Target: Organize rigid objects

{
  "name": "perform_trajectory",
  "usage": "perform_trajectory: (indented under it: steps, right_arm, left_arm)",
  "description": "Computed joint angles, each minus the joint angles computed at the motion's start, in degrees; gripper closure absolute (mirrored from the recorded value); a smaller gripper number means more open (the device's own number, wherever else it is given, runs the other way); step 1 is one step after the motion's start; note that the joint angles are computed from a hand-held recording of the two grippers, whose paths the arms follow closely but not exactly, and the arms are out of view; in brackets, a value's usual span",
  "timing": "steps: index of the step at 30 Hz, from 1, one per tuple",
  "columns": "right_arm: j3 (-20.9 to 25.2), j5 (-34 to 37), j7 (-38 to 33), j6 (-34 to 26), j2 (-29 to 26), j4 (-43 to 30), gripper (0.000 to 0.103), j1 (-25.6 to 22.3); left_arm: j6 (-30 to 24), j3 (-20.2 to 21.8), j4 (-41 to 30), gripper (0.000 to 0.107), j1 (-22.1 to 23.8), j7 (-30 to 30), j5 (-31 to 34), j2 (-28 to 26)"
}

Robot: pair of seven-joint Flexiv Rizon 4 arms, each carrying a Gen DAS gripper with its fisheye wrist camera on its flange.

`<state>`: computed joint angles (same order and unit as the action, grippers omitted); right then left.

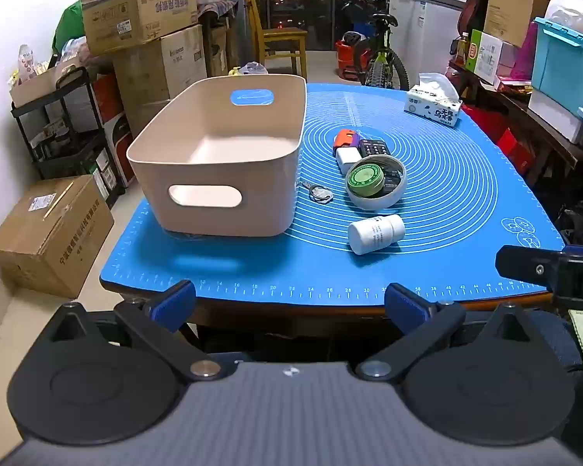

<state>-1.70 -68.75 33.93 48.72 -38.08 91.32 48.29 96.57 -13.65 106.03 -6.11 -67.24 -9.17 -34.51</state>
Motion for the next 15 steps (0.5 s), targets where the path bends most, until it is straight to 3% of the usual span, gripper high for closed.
perform_trajectory:
  steps: [4, 12, 15]
  right_arm:
    - [0.15, 0.7, -0.56, -0.36, -0.13, -0.22, 0.002, 0.06]
    - [-0.08, 1.15, -0.17, 0.03, -1.13, -0.97, 0.002, 0.27]
    - [-0.3, 1.33, -0.22, 0.12, -1.48, -1.29, 0.002, 0.49]
  left_arm:
    - [-0.47, -2.7, 0.59, 0.005, 2.28, 0.18, -0.25, 0.21]
    - [0.13, -2.57, 0.88, 0.005, 2.51, 0.78, 0.05, -0.13]
    - [-0.1, -0.41, 0.48, 0.005, 0.47, 0.06, -0.15, 0.14]
